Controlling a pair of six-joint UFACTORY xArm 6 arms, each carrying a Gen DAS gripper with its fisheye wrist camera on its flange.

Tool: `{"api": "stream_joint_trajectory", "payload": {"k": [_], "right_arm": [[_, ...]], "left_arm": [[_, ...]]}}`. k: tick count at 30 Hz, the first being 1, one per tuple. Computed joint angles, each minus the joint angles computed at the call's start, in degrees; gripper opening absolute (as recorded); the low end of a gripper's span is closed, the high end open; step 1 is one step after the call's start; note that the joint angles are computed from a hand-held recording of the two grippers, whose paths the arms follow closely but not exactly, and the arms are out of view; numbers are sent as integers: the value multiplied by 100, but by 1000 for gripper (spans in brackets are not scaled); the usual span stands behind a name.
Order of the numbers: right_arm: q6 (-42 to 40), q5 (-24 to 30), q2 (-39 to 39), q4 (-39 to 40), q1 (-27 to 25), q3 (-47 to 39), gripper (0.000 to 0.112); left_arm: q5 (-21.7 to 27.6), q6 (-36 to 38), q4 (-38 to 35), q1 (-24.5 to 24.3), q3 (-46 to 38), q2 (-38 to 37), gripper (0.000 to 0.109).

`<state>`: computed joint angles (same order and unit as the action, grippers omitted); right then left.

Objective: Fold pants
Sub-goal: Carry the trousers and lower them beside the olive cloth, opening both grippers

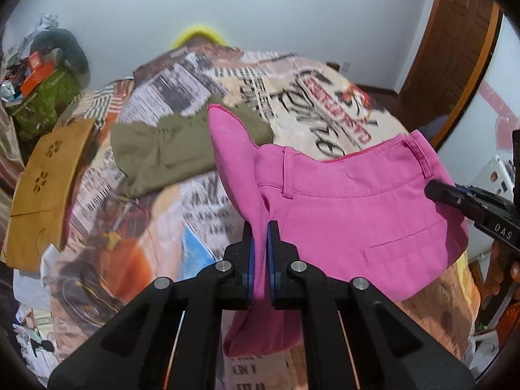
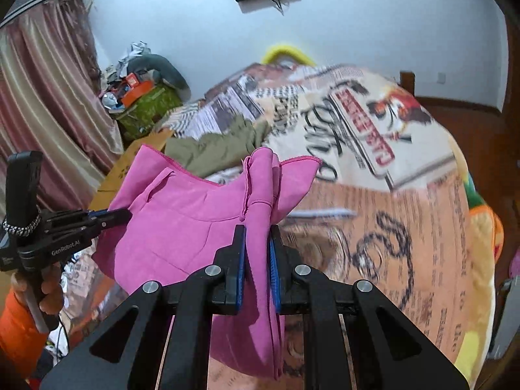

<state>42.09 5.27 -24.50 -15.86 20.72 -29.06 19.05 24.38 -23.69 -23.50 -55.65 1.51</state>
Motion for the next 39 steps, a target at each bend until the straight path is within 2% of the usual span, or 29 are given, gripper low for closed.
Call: {"api": "stream_joint_trajectory", "payload": {"k": [7,12,20,25,32,34,36,37,39], "right_arm": [[454,-108,734,-725,-132,-890,11],[409,-122,1501,-850,-148,-1715,11],[-240,-251,2909,-233,-71,-3096,11],[-245,-65,3796,-320,-65,-4075,11],[594,318,4788,-1350,-128,-5316,11],[720,443,5035,-1558,-133,-5608,11],[1148,520,5225,-2181,-144,-5825,11],[1422,613,5302,-2659,-138,-5929,11],[1403,805,5461,-2896,-116,-6088,11]], "left_arm": [[-10,89,36,285,-671,352,6],[-18,-63,263,516,-1308,869,6],[25,-369,548,904,-2649,2017,6],[-121,-629,938,1046,-3382,2707,6],[140,-1255,1676,1168,-4610,3857,6],[198,-989,1290,1189,-4855,4100,6],[545,-678,815,1232,-5374,4493,6],[786,-705,772,1264,-5751,4769,6],[1047,-936,851,1304,-6286,5179,6]]}}
